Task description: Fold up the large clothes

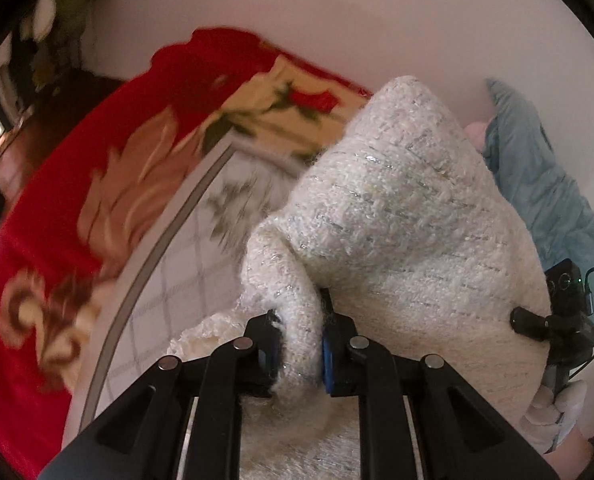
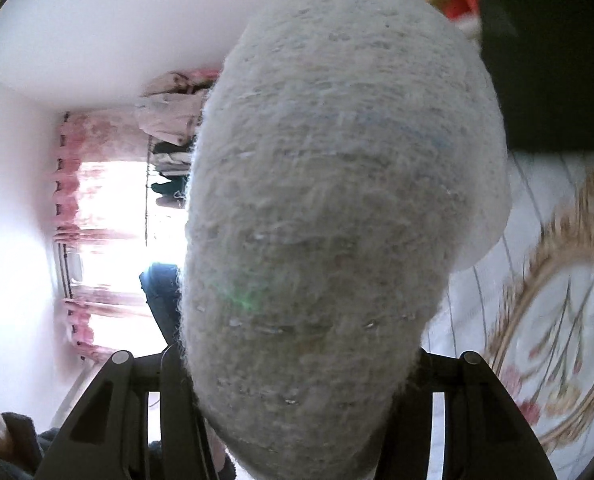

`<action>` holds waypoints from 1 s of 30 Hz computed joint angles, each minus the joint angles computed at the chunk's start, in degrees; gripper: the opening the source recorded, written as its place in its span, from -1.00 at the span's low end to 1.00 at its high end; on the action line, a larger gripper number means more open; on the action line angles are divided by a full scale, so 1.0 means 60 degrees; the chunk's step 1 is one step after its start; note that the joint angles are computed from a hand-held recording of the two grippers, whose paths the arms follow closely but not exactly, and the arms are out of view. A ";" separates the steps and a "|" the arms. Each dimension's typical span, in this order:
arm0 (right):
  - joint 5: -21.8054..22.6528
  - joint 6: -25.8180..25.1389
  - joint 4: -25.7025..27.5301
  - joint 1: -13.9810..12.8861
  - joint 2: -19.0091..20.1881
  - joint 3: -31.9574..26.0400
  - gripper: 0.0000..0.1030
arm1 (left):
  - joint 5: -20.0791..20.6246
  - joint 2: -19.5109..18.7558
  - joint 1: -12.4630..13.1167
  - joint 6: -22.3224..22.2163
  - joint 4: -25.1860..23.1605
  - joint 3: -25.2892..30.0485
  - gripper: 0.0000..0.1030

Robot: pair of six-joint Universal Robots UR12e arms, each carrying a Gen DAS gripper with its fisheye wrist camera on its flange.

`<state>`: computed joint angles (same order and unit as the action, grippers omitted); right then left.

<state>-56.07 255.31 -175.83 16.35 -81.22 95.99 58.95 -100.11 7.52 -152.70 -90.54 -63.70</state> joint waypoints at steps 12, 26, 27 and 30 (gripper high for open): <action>0.1694 -0.0963 -0.0266 -0.2916 -0.0372 0.1433 0.03 | 0.0403 -0.1921 -0.2278 -0.0978 0.1013 0.1190 -0.77; 0.0336 -0.2640 0.3632 -0.2876 -0.1161 0.1925 0.52 | 0.1912 -0.1741 -0.2723 -0.1048 0.1068 0.0210 -0.14; -0.0161 -0.2954 0.4471 -0.2743 -0.1228 0.1635 0.61 | 0.2044 -0.1691 -0.2779 -0.1111 0.1315 0.0132 -0.02; -0.2308 -0.3680 0.7038 -0.2128 -0.1285 0.0507 0.69 | 0.2509 -0.1551 -0.2887 -0.1093 0.1770 0.0016 0.95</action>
<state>-69.92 233.23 -133.60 3.59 -88.93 99.04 74.00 -109.42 -9.80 -159.26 -79.92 -63.60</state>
